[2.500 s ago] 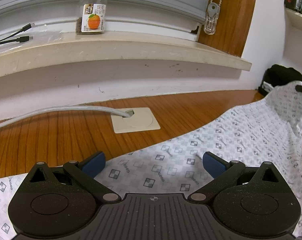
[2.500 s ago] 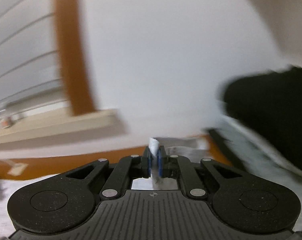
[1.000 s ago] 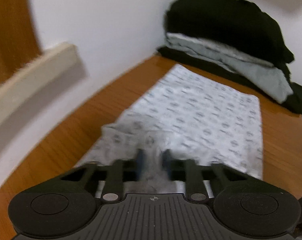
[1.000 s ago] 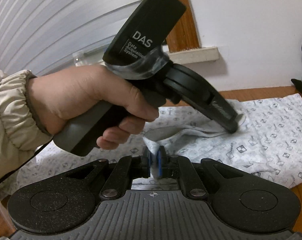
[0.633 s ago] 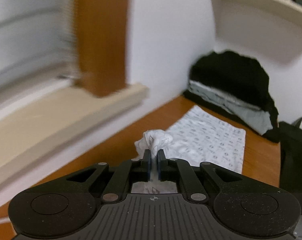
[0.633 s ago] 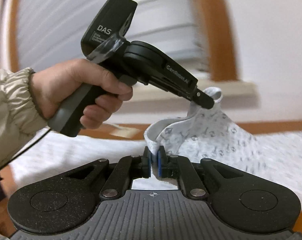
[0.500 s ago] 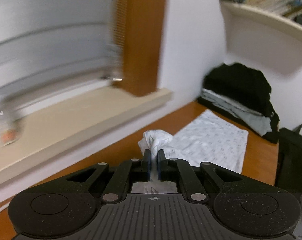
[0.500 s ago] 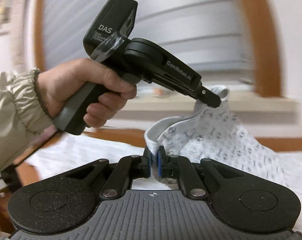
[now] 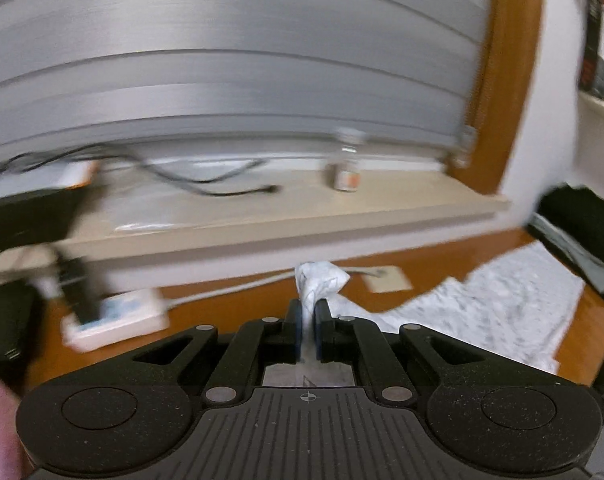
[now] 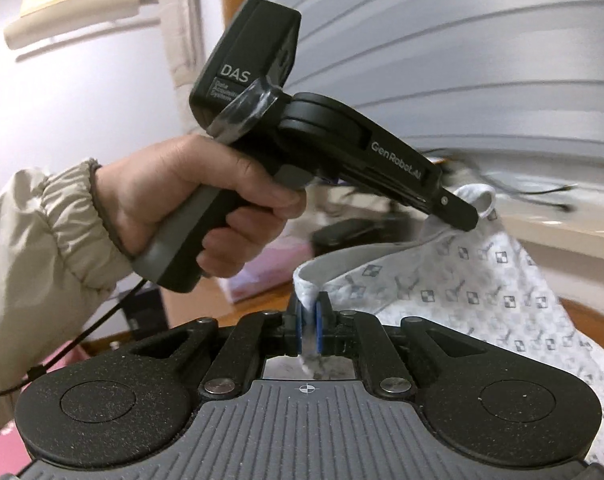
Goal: Fold clothes
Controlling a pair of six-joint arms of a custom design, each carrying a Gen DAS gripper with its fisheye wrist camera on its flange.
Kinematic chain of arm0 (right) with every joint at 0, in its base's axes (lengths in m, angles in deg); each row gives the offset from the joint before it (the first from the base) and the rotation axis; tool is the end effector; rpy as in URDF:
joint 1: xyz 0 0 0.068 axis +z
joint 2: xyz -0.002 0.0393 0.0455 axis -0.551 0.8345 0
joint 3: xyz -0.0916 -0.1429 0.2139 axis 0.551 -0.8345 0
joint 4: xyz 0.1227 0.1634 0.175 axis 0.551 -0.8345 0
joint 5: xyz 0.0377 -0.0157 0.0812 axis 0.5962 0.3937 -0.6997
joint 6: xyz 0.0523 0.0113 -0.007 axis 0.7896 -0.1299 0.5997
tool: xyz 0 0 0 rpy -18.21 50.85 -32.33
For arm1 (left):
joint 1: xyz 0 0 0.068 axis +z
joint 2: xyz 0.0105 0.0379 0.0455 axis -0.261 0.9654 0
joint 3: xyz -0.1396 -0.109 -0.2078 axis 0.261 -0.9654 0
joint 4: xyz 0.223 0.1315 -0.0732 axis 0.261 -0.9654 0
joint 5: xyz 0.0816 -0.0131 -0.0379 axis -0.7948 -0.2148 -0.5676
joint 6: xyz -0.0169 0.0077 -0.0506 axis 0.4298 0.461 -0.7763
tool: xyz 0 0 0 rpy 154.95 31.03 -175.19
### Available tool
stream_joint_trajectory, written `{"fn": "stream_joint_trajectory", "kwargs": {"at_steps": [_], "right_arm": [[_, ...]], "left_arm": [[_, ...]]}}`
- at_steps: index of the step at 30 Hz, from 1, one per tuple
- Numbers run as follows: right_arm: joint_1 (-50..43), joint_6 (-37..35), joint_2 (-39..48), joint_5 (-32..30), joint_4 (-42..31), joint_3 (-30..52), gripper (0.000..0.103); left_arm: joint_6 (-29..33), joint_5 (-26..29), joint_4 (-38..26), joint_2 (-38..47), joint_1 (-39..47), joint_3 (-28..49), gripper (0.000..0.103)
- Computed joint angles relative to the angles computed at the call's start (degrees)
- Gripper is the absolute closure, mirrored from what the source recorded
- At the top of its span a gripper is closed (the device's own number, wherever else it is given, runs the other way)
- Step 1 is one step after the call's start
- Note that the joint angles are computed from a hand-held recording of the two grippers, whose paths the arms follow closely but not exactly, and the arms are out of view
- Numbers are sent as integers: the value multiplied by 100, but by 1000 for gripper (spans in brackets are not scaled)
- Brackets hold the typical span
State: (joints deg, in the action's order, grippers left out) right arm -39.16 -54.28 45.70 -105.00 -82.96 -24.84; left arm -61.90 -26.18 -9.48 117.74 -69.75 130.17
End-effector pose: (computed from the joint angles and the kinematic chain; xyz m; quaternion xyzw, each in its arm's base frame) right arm 0.2697 0.0070 0.1700 -0.5102 0.6214 0.4592 0.3778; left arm 0.1548 -0.1744 0.2585 -0.1088 0.8749 -0.0207 0.4715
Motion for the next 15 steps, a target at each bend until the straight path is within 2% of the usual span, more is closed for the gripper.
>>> {"fn": "stream_joint_trajectory", "kwargs": {"at_steps": [6,8,10,12,15], "right_arm": [[1059,2647,-933,-37,2346,-871,95],[1347,3462,-1098,120,3212,-1192,95],[1629,4169,-1261,380,4139,-1579,95],[1791,4479,-988,735,4681,-1622,95],[2165,4591,-707,1377,4937,-1682,86]], "left_arm": [[-927,-350,-1061,-1454,-179,-793,97],[-1108,-229,-1116,-1710,-49,-1136,97],[-1133,-1,-891,-1919,227,-1557,95],[-1320,128,-815,-1896,468,-1846,87],[-1744,85,-910,-1931,578,-2118,72]]}}
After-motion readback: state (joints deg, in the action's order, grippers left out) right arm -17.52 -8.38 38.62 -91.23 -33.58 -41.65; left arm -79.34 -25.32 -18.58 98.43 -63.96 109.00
